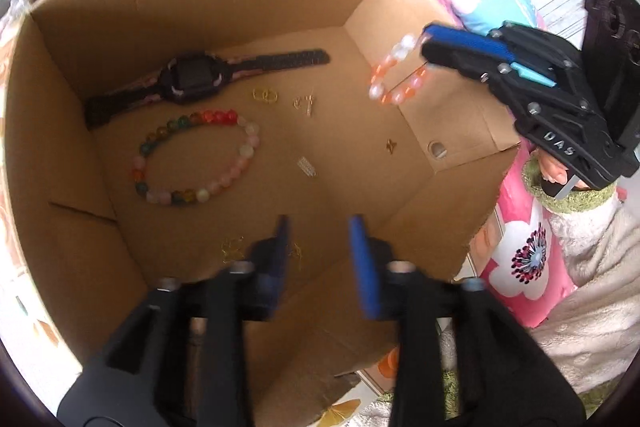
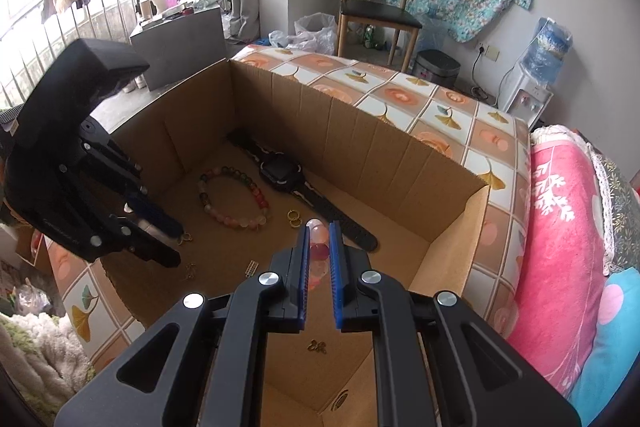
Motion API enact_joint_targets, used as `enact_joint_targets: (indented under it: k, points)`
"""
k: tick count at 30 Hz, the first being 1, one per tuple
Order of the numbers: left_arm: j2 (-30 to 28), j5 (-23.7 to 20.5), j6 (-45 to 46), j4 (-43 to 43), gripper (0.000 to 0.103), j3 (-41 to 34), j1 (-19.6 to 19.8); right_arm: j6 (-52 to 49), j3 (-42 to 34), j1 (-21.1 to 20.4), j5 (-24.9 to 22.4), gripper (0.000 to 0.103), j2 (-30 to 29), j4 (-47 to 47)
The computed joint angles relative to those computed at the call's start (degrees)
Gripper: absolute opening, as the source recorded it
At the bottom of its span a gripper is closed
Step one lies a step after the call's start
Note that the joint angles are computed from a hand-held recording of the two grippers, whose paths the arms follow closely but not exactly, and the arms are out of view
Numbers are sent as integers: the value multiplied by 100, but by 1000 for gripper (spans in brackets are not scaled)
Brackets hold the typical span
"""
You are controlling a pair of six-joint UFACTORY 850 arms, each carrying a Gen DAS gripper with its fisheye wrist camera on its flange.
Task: Organize jewelry
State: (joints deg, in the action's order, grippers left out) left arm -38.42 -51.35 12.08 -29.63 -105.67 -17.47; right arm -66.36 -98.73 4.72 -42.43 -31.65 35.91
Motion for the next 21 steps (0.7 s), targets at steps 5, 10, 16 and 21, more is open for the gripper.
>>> enact_joint_targets:
  k: [5, 10, 16, 21]
  points:
    - [384, 565, 134, -111, 45, 479, 10, 466, -452, 24, -822, 10, -280, -435]
    - [1076, 1599, -84, 470, 55, 1272, -131, 1008, -842, 164, -1534, 11, -556, -1286]
    - [1515, 2234, -299, 663, 62, 1753, -83, 1282, -424, 289, -916, 15, -251, -2000]
    - [1899, 2845, -869, 1149, 67, 2203, -119, 1297, -130, 107, -629, 15, 107, -1409]
